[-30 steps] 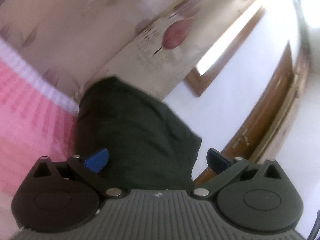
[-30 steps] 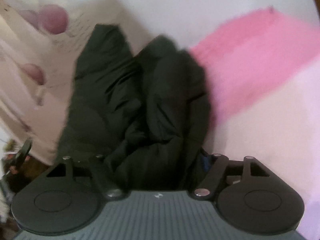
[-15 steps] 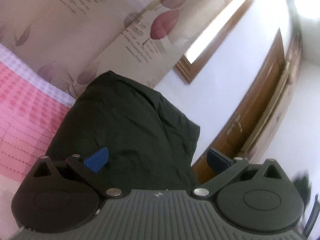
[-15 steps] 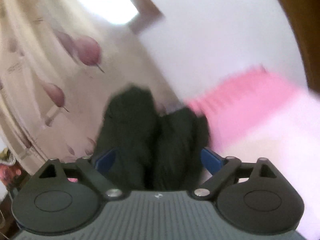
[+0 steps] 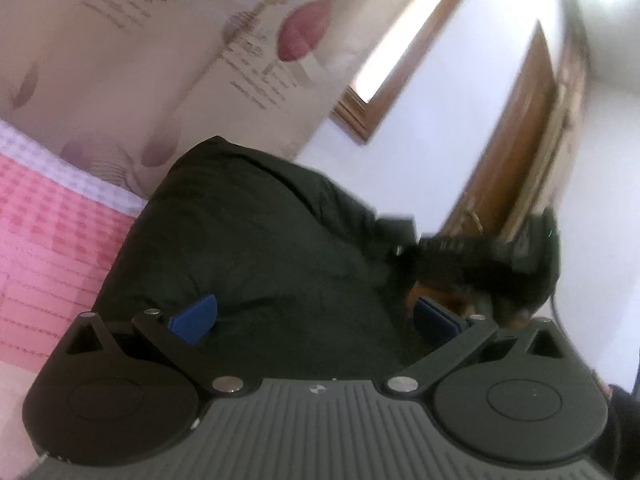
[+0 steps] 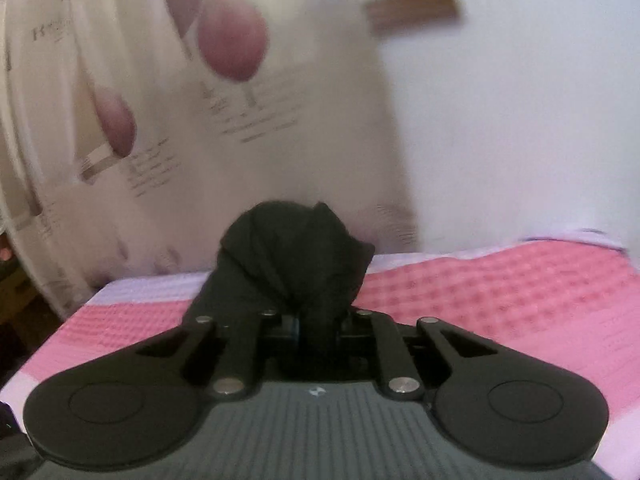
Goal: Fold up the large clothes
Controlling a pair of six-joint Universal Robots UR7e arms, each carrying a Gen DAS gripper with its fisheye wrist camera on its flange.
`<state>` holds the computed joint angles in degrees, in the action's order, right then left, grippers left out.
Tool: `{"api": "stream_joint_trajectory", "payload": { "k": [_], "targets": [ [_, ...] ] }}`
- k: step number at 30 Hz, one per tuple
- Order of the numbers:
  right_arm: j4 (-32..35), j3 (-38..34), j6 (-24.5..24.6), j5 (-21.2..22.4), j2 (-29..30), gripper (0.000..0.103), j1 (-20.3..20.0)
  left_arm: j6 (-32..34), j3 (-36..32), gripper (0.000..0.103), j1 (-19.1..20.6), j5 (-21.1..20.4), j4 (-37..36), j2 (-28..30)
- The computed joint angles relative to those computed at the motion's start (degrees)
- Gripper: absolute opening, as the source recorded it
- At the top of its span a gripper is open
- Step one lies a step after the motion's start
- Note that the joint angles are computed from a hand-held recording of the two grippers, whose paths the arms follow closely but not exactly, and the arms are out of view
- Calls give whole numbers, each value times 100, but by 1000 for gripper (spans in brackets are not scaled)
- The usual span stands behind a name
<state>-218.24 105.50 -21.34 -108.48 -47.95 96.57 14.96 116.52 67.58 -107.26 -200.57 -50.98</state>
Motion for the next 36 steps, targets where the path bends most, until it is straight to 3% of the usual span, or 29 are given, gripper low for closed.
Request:
{"api": "stream_joint_trajectory", "payload": {
  "k": [2, 7, 12, 16, 25, 36],
  "targets": [
    [-176, 228, 343, 57, -12, 12, -225, 279, 38, 103, -39, -2, 70, -8],
    [-189, 473, 1563, 1094, -118, 13, -904, 583, 97, 103, -135, 106, 62, 21],
    [51, 560, 1711, 1384, -190, 13, -1209, 243, 123, 103, -116, -174, -132, -23],
    [89, 496, 1544, 1298, -105, 13, -1224, 256, 122, 101, -195, -249, 79, -82],
    [28, 357, 1059, 1027, 22, 14, -1134, 1084, 71, 103, -796, 1454, 838, -70],
    [-334, 276, 671, 604, 207, 17, -987, 1308, -39, 103, -920, 1923, 1238, -74]
  ]
}}
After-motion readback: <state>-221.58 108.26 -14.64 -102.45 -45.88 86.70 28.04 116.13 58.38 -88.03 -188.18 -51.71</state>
